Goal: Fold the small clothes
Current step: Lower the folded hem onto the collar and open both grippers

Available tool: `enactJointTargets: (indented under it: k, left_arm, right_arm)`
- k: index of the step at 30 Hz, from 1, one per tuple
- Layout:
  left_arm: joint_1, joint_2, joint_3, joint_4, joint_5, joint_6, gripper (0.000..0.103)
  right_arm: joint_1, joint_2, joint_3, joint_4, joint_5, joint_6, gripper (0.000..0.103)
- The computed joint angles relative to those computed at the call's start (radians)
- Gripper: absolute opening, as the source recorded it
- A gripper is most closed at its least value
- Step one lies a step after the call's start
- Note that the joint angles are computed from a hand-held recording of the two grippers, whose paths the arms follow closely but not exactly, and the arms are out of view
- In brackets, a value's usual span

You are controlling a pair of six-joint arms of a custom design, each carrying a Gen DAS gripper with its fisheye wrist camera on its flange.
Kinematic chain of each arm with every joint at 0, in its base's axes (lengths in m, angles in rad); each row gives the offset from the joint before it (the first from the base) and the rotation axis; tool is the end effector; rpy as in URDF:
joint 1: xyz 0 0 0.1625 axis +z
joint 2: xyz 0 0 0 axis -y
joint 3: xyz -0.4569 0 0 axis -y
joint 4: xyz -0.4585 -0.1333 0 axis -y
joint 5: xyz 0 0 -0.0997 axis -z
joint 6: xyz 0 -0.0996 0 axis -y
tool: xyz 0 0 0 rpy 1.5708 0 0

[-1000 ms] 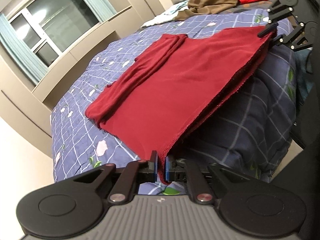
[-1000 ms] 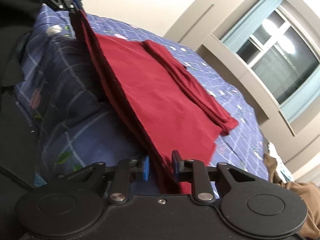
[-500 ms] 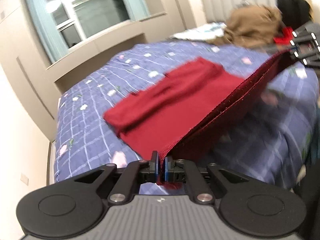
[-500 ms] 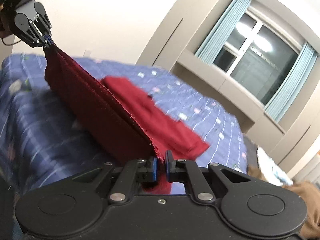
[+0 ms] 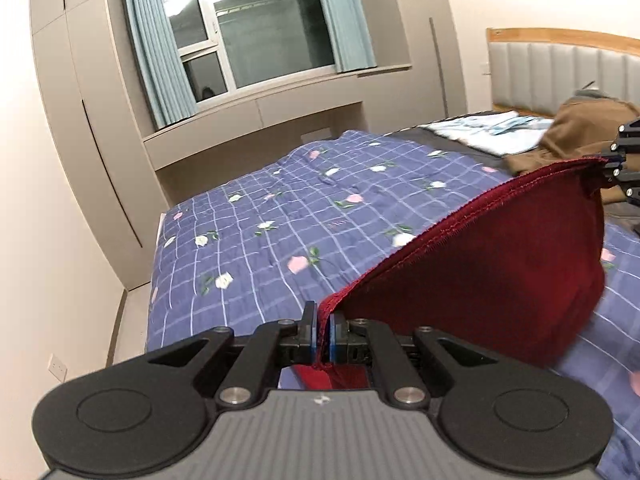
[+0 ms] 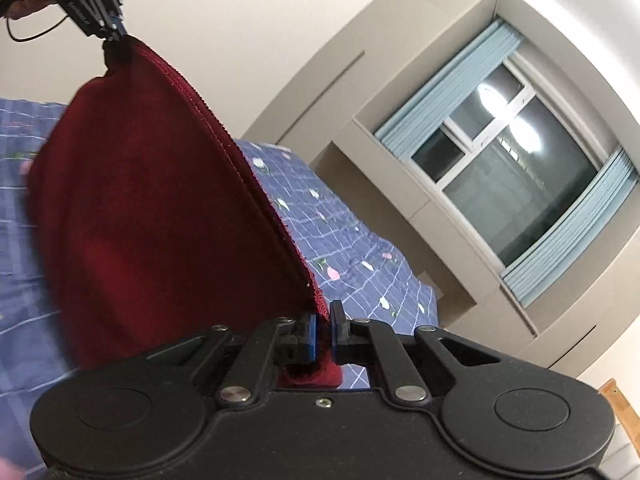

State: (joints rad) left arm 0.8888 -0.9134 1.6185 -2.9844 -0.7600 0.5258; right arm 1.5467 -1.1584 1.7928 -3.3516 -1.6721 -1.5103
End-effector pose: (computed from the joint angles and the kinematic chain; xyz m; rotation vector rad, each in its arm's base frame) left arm -0.3124 -0.7108 0.2398 0.9789 2.0449 -0.9006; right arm 0.1067 -0.6865 0.3594 1.3808 -1.6052 0.9089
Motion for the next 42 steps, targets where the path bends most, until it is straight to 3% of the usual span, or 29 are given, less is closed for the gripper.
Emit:
enactJointTargets:
  k: [6,15,21,28,30,31,32,33,35,37,39,42]
  left_arm:
    - [0.088,0.175,-0.254,0.100,0.002,-0.020,0.005]
    - [0.189,0.367,-0.522,0.287,0.007,-0.096,0.005]
    - [0.228,0.446,-0.625,0.376,0.019,-0.133,0.006]
    - [0.257,0.490,-0.694,0.464,0.007,-0.197,0.008]
    - [0.259,0.493,-0.696,0.459,0.009,-0.203,0.015]
    - [0.259,0.494,-0.696,0.453,0.008,-0.203,0.018]
    - [0.258,0.495,-0.695,0.443,0.019,-0.199,0.038]
    - [0.254,0.503,-0.698,0.418,0.052,-0.181,0.061]
    - [0.248,0.515,-0.700,0.360,0.125,-0.140,0.079]
    - [0.250,0.495,-0.682,0.363,0.108,-0.177,0.080]
    - [0.253,0.462,-0.653,0.381,0.082,-0.256,0.088]
    - [0.249,0.421,-0.592,0.318,0.088,-0.307,0.097]
  right_arm:
    - [0.005,0.186,-0.261,0.117,-0.090,0.021,0.006]
    - [-0.012,0.429,-0.564,0.282,-0.233,0.088,0.006]
    - [-0.027,0.522,-0.670,0.348,-0.297,0.133,0.006]
    - [-0.043,0.557,-0.695,0.361,-0.307,0.159,0.006]
    - [-0.045,0.562,-0.698,0.353,-0.307,0.175,0.016]
    - [-0.046,0.569,-0.704,0.338,-0.309,0.189,0.029]
    - [-0.046,0.571,-0.704,0.320,-0.311,0.203,0.045]
    - [-0.046,0.578,-0.710,0.295,-0.316,0.212,0.054]
    - [-0.047,0.590,-0.729,0.256,-0.324,0.240,0.079]
    - [-0.050,0.581,-0.735,0.268,-0.316,0.307,0.083]
    - [-0.052,0.568,-0.729,0.273,-0.314,0.360,0.089]
    - [-0.052,0.546,-0.692,0.226,-0.308,0.367,0.100]
